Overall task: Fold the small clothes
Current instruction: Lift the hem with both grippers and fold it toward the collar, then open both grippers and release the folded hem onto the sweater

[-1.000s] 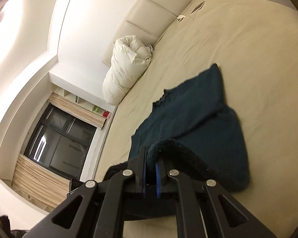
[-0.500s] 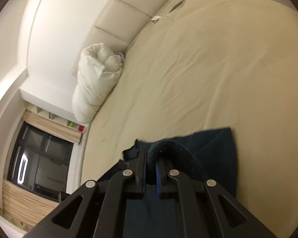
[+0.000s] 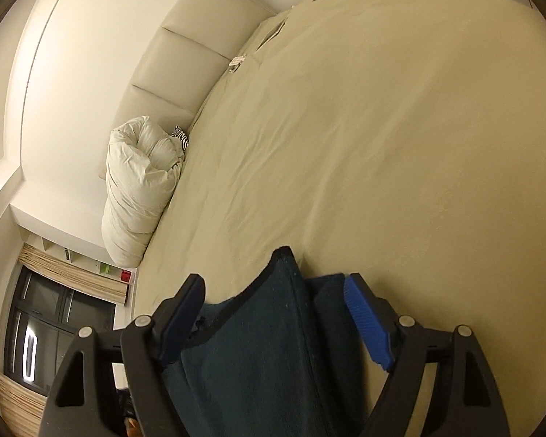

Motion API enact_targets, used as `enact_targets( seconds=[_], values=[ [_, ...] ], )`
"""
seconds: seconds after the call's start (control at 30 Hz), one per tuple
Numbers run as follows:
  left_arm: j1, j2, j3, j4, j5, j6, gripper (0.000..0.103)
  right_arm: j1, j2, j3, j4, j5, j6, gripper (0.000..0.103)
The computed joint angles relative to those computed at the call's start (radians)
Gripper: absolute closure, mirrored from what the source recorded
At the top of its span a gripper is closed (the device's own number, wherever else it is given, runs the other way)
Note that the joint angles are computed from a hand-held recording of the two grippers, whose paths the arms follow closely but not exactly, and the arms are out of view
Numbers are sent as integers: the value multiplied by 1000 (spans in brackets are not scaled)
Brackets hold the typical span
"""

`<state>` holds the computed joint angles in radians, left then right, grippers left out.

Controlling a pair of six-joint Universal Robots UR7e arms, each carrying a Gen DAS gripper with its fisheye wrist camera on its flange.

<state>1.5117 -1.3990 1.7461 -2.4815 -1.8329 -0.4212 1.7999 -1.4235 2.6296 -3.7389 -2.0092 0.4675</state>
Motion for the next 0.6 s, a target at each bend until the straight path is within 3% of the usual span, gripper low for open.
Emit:
enact_targets(
  seconds=[0.13, 0.27, 0.43, 0.53, 0.6],
  values=[
    [-40, -49, -3, -6, 79, 56, 36, 94, 21, -11, -3, -56, -32, 22],
    [-88, -74, 26, 41, 106, 129, 36, 198, 95, -78, 80, -202, -70, 22],
    [-157, -115, 111, 100, 238, 226, 36, 273, 125, -102, 123, -293, -85, 22],
    [-201, -185, 203, 119, 389, 265, 36, 308, 121, -87, 95, -364, -79, 22],
    [-201, -213, 238, 128, 408, 270, 36, 312, 104, -66, 57, -398, -58, 22]
  ],
)
